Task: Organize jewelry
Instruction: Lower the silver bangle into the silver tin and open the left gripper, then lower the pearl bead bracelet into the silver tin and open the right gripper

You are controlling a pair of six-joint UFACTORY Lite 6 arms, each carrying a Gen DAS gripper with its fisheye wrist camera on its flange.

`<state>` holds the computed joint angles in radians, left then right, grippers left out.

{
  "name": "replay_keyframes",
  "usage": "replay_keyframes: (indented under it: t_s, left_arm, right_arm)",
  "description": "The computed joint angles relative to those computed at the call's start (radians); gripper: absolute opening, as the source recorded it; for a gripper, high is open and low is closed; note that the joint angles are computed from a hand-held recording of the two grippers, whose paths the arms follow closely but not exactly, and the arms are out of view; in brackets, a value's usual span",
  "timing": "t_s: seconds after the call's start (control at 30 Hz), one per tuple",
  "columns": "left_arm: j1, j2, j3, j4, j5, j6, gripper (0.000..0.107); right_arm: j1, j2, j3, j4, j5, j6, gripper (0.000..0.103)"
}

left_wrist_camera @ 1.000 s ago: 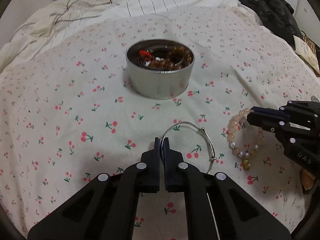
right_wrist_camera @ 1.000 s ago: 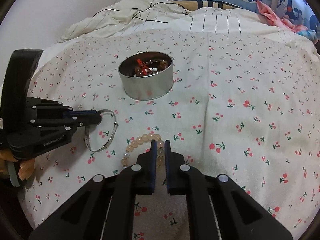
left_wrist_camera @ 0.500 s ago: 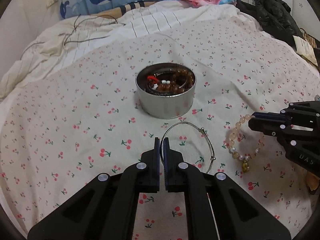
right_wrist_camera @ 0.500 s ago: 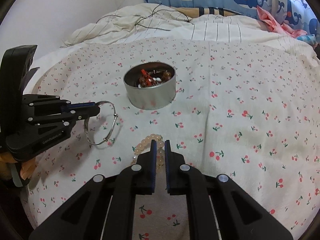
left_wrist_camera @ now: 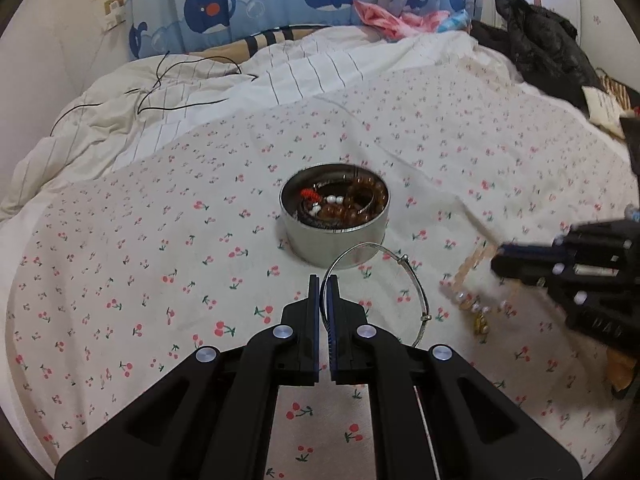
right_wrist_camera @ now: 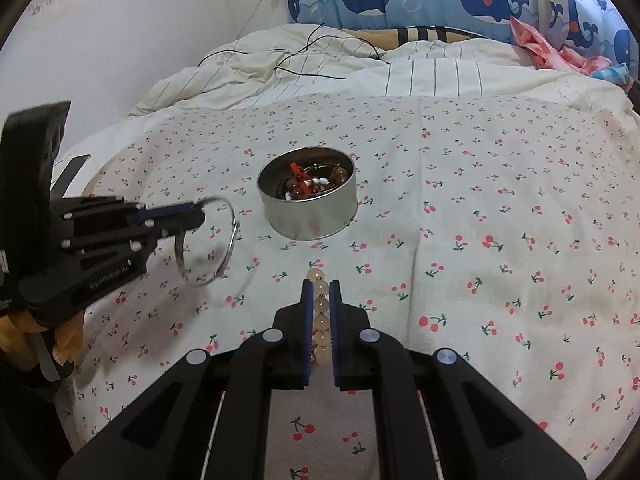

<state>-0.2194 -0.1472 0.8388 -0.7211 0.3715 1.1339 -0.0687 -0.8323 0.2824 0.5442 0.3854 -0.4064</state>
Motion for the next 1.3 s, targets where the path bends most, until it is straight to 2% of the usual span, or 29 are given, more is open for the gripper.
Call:
replay_keyframes:
  t_s: [0.3, 0.5, 0.9, 1.13, 1.3]
  left_arm:
    - [0.031, 0.086, 0.162, -0.037, 0.131, -0.053, 0.003]
    - [0.016, 0.228, 0.325, 0.003, 0.149, -0.161, 0.003]
    - [-0.102, 0.485, 0.559, 0.183, 0.092, -0.406, 0.003]
    - [-0.128, 0.608, 0.668, 0.299, 0.088, -0.537, 0.003]
    - [-0.119, 0.676, 0.728, 0.344, 0.102, -0.588, 0.003]
  right_arm:
    - [0.030, 0.030, -0.012, 0.012, -0.008, 0.015, 0.008]
    - [0.007, 0.028, -0.015, 0.058, 0.016, -0.029, 0.008]
    - [-0.037, 0.022, -0.017, 0.120, 0.034, -0.094, 0.008]
    - [-0.180, 0.060, 0.042, 0.341, 0.116, -0.325, 0.008]
    - [-0.249, 0.211, 0.179, 0.521, 0.167, -0.490, 0.008]
